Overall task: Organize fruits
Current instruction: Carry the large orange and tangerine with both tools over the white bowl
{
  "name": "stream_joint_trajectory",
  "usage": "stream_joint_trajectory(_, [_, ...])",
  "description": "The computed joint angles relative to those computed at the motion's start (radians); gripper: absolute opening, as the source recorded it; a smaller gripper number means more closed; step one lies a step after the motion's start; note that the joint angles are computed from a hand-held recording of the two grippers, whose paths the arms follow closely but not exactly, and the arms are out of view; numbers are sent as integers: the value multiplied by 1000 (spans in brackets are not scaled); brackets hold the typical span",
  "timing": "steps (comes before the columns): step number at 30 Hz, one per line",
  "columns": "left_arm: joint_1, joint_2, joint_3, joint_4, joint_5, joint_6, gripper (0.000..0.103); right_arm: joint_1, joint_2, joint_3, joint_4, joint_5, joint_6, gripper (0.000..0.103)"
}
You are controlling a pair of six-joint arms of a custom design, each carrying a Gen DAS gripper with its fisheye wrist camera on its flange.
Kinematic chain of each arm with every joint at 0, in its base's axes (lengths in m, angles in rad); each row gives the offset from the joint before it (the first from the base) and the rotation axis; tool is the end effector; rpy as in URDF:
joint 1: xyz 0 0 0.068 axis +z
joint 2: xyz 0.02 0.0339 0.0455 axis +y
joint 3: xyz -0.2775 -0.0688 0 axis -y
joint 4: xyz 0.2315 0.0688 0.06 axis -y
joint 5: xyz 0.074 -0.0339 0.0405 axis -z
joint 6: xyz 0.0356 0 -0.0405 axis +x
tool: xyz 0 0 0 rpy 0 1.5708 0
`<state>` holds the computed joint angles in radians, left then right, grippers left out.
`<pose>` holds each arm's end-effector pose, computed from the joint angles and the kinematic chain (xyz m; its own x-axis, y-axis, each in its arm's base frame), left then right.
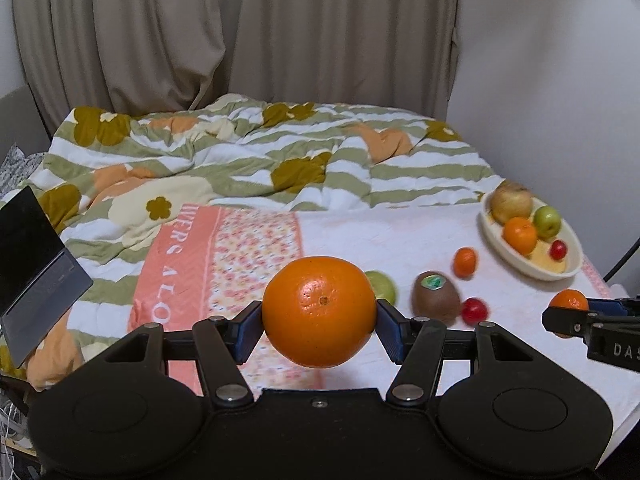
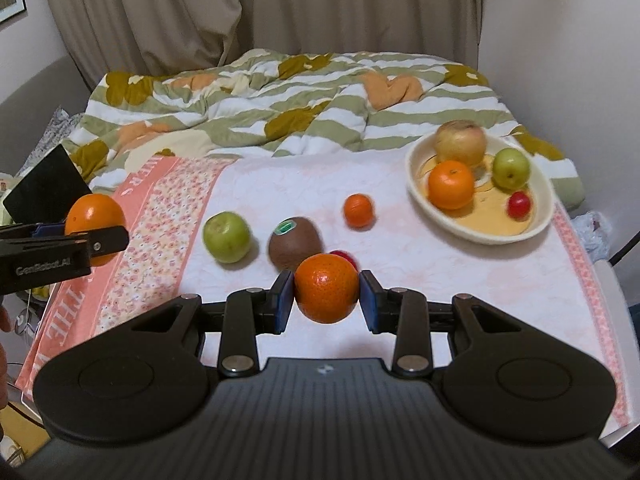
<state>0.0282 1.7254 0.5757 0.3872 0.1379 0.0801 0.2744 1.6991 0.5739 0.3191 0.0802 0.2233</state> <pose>0.2911 0.0033 0.1255 -0.6825 0.0600 -0.7284 0.1265 0.9913 -0.0368 0.2753 0.0745 0.1267 -0.7253 0.0251 -0.6879 -0.0575 0.9936 0.0969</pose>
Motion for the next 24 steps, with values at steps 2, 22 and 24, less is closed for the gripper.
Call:
stream_joint_trajectory(2, [-49, -29, -10, -8, -38, -34, 64, -64, -32, -12, -9, -50, -42, 50])
stream_joint_trajectory(22, [-594, 158, 311, -169, -480, -511, 64, -683, 191, 361, -263, -539, -641, 50])
stream_joint_trajectory(24, [-623, 203, 370, -192, -489, -525, 64, -707, 228, 414, -293, -556, -668, 50])
